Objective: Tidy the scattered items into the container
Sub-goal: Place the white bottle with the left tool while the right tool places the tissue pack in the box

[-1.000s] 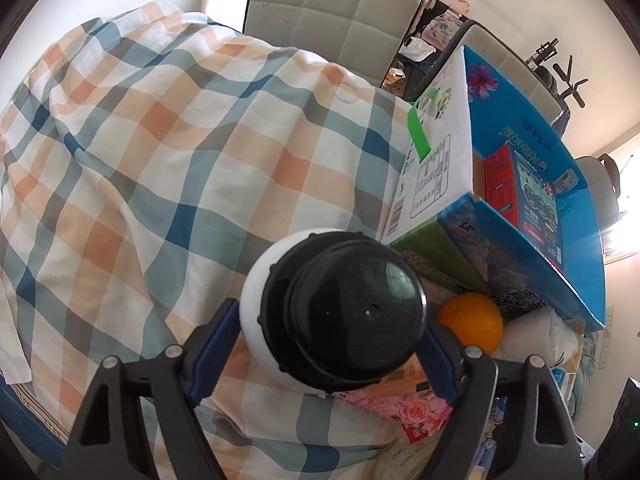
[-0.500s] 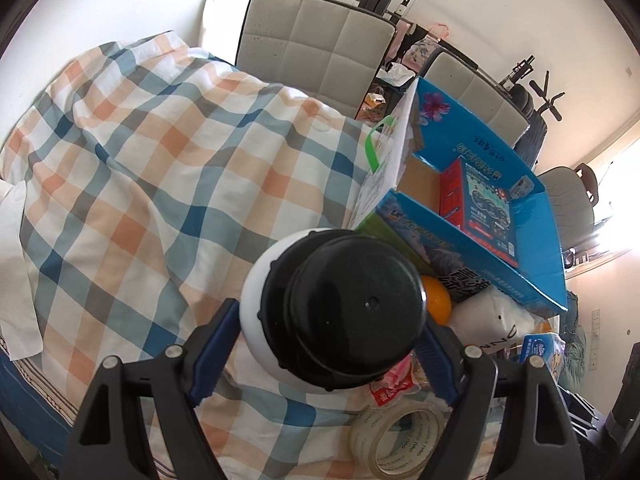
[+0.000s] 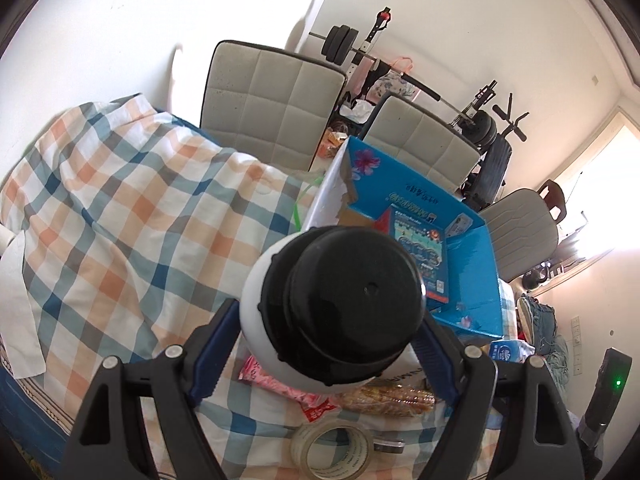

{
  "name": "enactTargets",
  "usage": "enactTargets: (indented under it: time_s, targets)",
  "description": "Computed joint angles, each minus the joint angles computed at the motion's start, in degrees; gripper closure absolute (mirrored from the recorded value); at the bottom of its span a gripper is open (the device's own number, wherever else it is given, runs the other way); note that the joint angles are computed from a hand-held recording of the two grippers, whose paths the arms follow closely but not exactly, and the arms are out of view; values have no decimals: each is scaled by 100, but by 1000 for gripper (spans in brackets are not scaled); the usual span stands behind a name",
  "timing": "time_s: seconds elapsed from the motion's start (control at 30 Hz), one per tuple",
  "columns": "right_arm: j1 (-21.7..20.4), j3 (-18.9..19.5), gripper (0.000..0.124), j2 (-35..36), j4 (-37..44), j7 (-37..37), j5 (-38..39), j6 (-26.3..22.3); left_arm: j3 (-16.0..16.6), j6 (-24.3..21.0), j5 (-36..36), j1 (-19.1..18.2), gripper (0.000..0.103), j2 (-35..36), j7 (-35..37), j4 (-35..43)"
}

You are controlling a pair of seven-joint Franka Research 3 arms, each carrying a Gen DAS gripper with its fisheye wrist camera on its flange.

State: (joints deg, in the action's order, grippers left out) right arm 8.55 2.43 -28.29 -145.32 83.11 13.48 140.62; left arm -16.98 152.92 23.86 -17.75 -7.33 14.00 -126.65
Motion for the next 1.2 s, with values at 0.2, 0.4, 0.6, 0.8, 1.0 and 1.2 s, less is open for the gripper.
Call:
enactTargets:
  time_s: [0.2,0.4,0.6,0.8,1.0,1.2]
  targets:
    - [-35,-127,59,375,556,-172,64,86,85,54,83,-1,19,821,380,1108]
    - [-185,-121,59,1550,1639,-52,-150,247,240,-224,-172,-113,19,2136,1187,2558]
    - [-82,-101,59,3298,3204,642,-1606,14,405,-908,-433,-309,20,3499,1985,4118]
    - [342,-382,59,4594,4514,923,-2444,-782,528,-1513,-683,-439,20,4523,2606,5282]
    - [454,-533,59,5049,5008,922,-2370,-1044,642,-1779,-859,-492,19,5097,2875,5931]
    - [460,-546,53,5176,5225,845,-2179,-1158,764,-2058,-893,-582,19,5438,3003,6402]
